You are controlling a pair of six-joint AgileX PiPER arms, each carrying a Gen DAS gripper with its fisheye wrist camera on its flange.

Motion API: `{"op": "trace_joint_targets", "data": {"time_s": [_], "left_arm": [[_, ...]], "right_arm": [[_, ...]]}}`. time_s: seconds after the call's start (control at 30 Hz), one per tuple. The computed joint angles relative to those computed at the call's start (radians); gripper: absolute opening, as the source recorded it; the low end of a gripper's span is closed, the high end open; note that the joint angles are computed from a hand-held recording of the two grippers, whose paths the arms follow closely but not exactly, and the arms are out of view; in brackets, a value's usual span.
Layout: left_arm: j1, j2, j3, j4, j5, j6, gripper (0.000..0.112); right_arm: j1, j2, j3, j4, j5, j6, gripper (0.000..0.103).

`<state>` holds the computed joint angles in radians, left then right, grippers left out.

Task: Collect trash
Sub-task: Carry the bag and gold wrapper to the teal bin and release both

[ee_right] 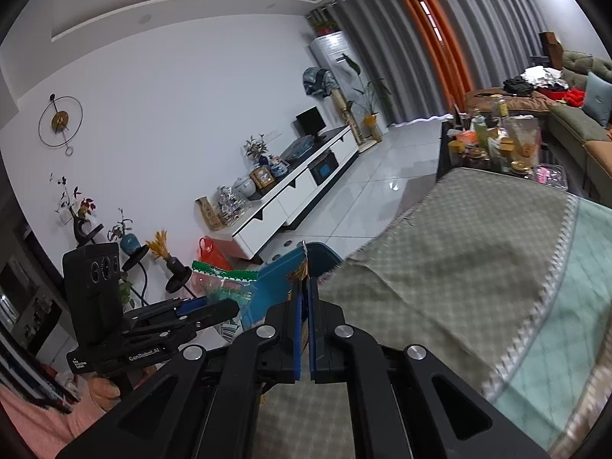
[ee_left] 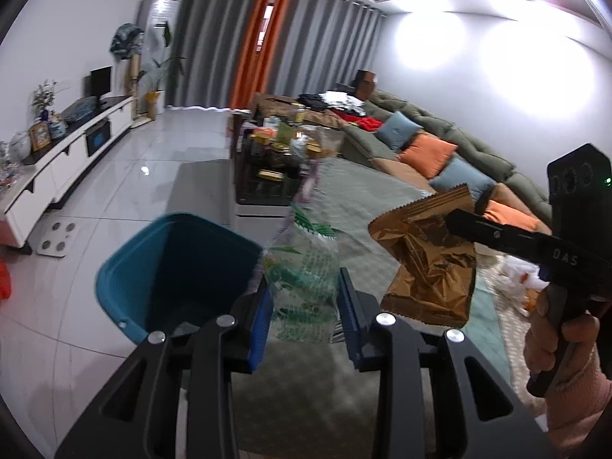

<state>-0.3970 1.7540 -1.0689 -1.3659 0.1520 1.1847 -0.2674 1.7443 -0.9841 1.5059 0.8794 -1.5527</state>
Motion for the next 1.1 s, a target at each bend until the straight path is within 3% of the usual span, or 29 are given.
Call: {"op": "trace_joint_targets", "data": {"time_s": [0.3,0.73,1.1], "left_arm": [[0.076,0.053,-0.051,0.243,-0.003,-0.229,0.033],[0.193,0.237,-0.219,0.446,0.102,-0.443,0.034],[0.211,0.349,-0.331,0.649,0.147,-0.659,0.035]], "right_arm": [[0.136,0.105,-0.166,-0.039,-0.083,0.114,0.003],[0.298,0.294,-0.417,-0.257,-0.208,0.426,0.003],[0.363,0.403,-0.558,-0.435,-0.232,0.663,0.006]]}}
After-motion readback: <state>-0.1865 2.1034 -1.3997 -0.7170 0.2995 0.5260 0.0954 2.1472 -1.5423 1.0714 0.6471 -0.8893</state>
